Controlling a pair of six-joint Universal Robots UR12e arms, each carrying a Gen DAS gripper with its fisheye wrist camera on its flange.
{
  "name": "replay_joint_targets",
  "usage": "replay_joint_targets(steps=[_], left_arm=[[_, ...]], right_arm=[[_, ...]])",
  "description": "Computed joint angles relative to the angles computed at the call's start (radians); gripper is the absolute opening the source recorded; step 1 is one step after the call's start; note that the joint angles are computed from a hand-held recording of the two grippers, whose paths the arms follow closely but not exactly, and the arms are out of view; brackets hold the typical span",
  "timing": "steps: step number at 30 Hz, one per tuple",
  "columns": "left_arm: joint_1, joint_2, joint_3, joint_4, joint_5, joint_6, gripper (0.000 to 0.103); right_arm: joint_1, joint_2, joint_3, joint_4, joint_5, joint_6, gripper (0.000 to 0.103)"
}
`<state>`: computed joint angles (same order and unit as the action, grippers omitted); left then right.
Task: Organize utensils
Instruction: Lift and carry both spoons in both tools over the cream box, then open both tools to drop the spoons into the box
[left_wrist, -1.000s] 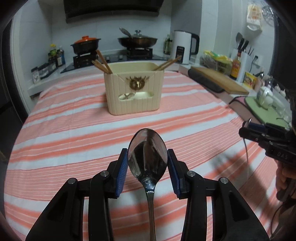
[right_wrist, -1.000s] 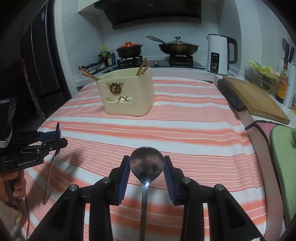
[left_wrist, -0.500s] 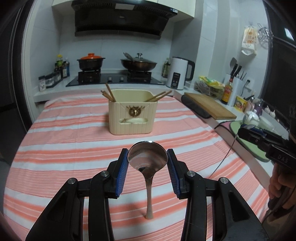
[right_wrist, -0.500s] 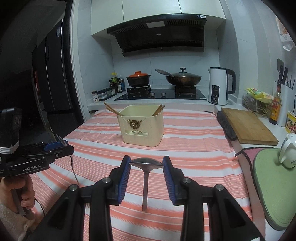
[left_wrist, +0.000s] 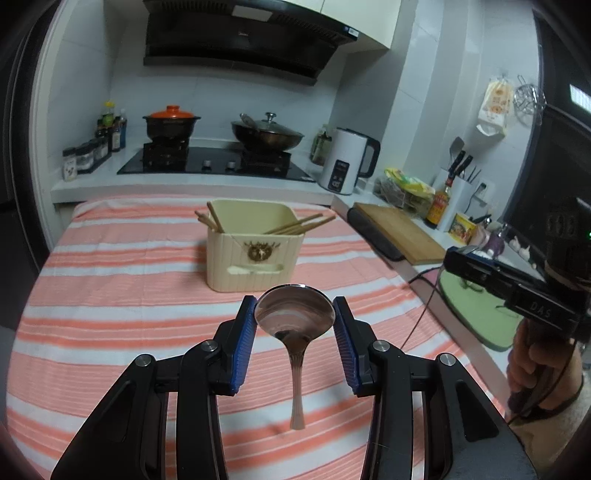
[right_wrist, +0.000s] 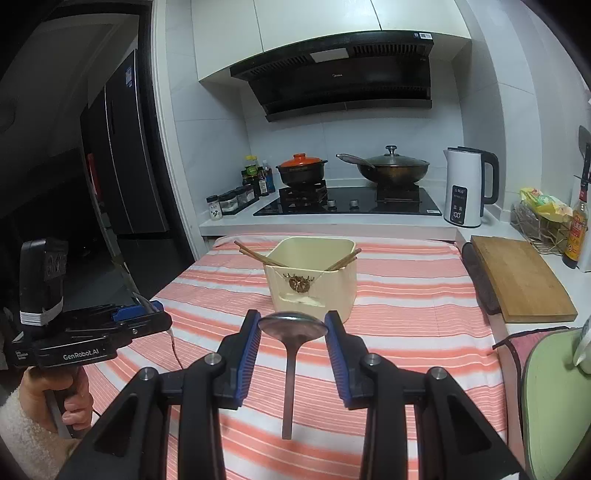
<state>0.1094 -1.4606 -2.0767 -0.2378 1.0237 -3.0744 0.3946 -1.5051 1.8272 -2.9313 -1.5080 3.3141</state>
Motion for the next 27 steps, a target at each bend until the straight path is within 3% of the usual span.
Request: replay_joint_targets(steps=[7,10,16,19,27], left_arm=[[0.014,-0.062,0.146,0.004,-0.050,-0.053,0.042],[-0.002,-0.110,0.225,0.056,-0.012,-0.079,0.042],[-0.047,-0.234,0.364,0.175,0.093,-0.144,0.042],[-0.066,-0.293,0.405,0.193,0.140,-0.154,0.042],[-0.078,-0.381,0.438,0.065,0.187,-0.140,0.042]], right_arm=[[-0.033,0.078,-0.132,0.035,0.058,0.003,0.036],[-0.044,0.127,-0.211,0.040,0.064,0.015,0.036],[-0.045,0.245,-0.374,0.017,-0.002,0.015,0.036],[-0.047,0.295,-0.421,0.001,-0.018,0.022,0.036],[-0.051,0.368,-0.455,0.120,0.020,0.033,0.036]])
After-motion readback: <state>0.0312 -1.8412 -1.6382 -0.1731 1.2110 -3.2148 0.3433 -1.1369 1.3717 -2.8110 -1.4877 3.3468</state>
